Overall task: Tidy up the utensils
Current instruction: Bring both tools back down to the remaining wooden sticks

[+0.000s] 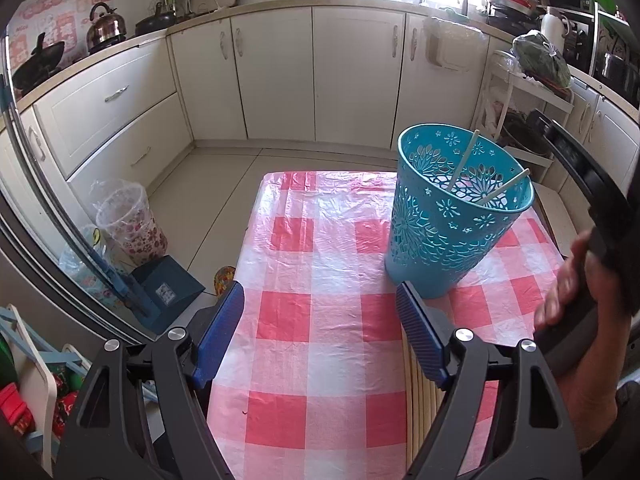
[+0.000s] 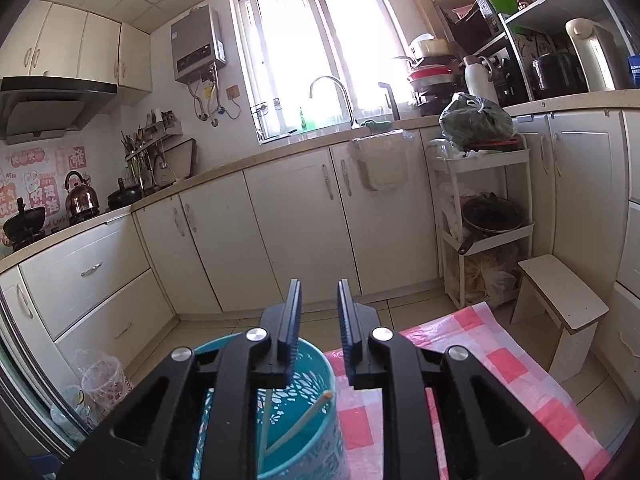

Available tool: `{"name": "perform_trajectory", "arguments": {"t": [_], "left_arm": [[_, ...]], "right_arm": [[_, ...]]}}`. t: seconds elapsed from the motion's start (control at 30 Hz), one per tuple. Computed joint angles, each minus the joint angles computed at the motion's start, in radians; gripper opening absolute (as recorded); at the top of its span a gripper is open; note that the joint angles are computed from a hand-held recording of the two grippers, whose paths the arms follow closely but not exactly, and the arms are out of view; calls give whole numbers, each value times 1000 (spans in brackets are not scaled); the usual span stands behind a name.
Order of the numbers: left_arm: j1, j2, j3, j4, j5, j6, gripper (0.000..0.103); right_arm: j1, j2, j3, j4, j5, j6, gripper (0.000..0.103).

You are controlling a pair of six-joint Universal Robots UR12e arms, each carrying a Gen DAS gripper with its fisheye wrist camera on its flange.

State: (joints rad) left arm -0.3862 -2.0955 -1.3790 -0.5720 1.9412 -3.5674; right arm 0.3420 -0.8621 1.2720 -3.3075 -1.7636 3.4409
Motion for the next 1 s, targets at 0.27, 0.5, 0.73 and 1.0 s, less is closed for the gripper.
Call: {"name": "perform_trajectory", "arguments": {"t": [0.27, 0.5, 0.73, 1.0], "left_arm": [[-7, 14, -10, 7, 8, -2, 75], [-10, 33, -26, 11, -6, -6, 75], [-13, 50, -44, 2, -9, -16, 76], [-17, 66, -57, -26, 15, -25, 76]], "right_arm": [[-11, -98, 157, 9, 27, 34, 32], [-9, -172, 270, 178, 100, 9, 32], [1, -173, 277, 372, 181, -27, 32], [16, -163, 266, 482, 193, -95, 25]]}}
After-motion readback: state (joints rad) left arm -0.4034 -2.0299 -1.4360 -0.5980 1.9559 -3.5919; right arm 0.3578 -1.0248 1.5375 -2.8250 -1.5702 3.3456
